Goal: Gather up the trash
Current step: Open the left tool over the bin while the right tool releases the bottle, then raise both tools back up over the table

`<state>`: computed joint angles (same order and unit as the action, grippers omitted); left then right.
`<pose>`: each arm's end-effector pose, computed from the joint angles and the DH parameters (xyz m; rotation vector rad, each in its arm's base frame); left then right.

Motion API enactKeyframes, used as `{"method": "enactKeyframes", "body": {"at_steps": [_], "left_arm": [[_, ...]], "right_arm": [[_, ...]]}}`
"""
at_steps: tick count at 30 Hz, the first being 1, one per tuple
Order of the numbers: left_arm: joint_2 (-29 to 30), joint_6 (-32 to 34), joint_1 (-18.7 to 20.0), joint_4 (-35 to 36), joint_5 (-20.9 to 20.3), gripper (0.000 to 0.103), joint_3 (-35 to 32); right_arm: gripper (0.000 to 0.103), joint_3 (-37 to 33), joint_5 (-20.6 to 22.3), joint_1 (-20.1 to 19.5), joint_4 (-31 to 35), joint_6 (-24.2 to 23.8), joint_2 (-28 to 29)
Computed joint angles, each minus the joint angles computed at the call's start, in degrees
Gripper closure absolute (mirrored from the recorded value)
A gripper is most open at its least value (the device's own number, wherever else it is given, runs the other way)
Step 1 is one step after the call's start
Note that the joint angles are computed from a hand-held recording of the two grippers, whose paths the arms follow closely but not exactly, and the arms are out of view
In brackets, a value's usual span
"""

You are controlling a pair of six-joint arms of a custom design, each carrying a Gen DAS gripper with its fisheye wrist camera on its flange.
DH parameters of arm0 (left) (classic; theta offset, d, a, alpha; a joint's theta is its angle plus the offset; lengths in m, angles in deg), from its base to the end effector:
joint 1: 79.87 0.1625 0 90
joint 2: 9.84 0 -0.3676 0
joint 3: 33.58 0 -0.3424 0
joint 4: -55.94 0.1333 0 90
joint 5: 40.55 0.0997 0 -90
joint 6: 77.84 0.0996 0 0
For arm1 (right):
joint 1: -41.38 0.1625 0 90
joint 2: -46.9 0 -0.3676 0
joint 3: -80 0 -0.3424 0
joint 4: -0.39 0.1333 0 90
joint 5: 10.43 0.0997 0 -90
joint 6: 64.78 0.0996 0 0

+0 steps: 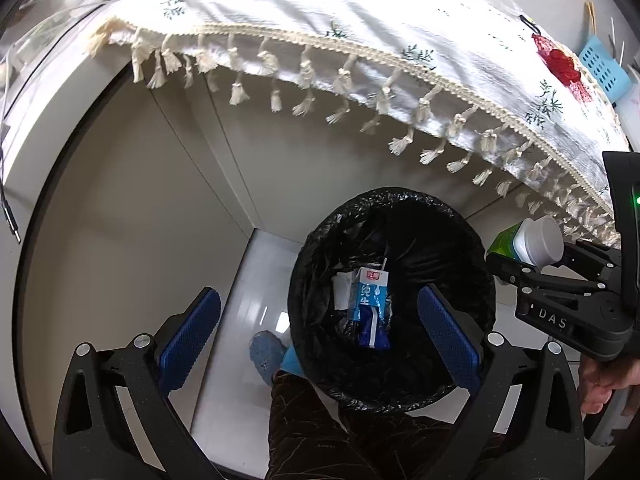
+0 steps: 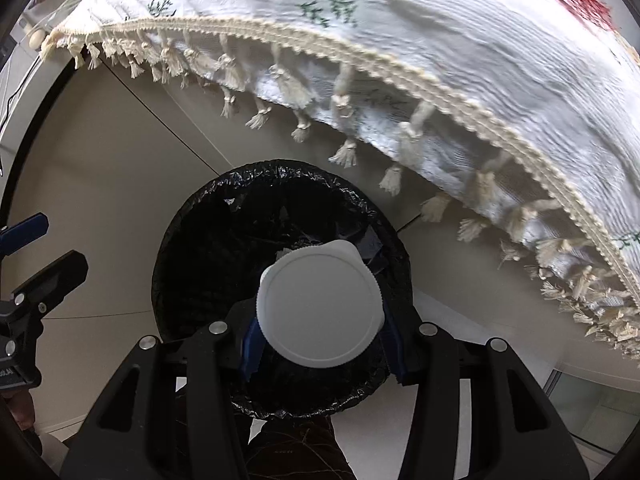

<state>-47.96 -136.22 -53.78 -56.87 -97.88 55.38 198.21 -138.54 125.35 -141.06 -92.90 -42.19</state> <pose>-0.4153 -0.4117 0.0031 0.2947 2.4176 -0.3309 0.0266 -0.4321 0.3288 0.2980 -2.3776 0.2086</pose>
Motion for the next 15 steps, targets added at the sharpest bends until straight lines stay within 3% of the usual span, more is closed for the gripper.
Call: {"method": "enactKeyframes", "body": {"at_steps": [4,15], "left_arm": [[-0.43,-0.53,0.07,0.1,-0.16,0.006,0.94],[1.46,0.86,0.45,1.23,-0.25,0.006,-1.71]], "right_arm": [[0.056,0.09,-0.52,0.23,-0.84,0.3,0.5],[0.033,-1.38,-0.76,0.22,-1.91,1.3,-0.94]]}}
